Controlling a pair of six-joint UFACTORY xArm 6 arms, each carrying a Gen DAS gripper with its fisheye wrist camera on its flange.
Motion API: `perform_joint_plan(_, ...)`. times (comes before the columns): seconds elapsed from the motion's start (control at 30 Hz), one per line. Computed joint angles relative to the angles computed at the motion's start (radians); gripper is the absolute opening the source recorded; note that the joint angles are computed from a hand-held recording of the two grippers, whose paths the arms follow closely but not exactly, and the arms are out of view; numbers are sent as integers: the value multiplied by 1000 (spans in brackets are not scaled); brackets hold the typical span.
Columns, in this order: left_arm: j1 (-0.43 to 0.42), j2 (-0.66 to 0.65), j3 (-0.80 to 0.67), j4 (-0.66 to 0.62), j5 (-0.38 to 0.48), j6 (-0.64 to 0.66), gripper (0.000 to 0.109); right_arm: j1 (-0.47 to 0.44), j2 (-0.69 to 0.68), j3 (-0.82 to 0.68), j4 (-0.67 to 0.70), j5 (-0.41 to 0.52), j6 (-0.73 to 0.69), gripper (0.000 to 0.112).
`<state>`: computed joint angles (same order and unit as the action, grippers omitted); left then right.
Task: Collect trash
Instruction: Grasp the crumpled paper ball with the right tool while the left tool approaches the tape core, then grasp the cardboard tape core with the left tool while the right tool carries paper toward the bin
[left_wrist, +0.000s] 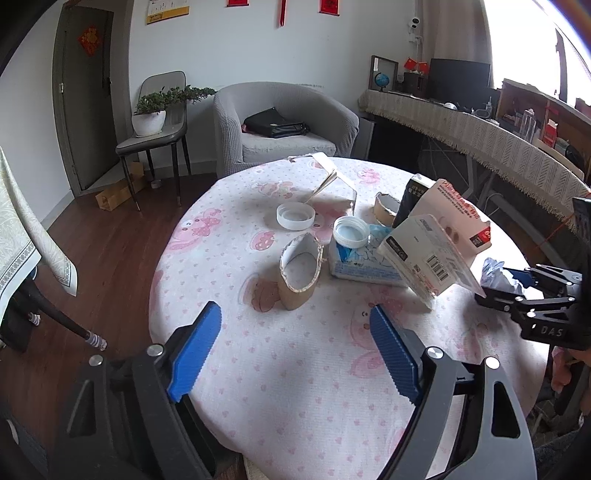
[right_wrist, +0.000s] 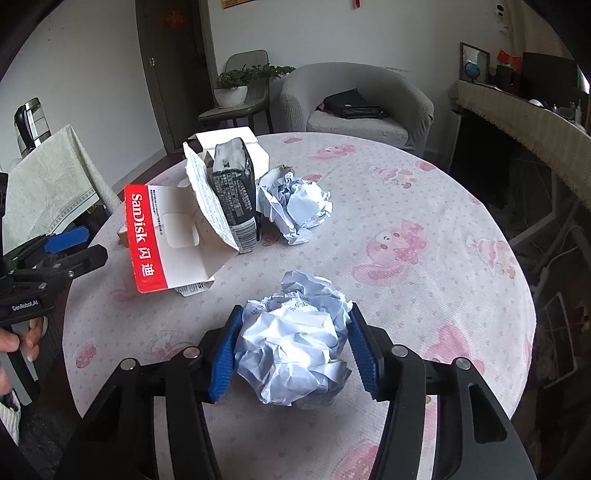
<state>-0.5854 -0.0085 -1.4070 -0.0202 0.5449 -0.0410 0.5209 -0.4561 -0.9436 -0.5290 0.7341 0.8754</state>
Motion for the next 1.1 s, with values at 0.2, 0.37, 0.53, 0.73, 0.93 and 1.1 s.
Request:
perform_joint_plan(0.2,8,55,-64,15,29,5,79,-26,-8,-17,-42,-42,39,55)
perform_joint_plan(0.37,16,113,-136,5,70,41,70,-47,-18,-27,-83,-98,80,55)
perform_joint_plan(0.53,17,148,-181,-36,81,112,70,-79,-15,-35,-62,-158,74,55)
perform_joint_plan(0.73,21,197,-236,-73,101,139,69,-104,10,-55,-30,-211,51,55)
perform_joint_plan(0.93,29,233,-285,-135,127,188,50,-113,35,-76,9,-232,14,55)
perform_joint_plan(1.1,35,230,-278,-206,131,236,32,-95,60,-108,-10,-225,26,55)
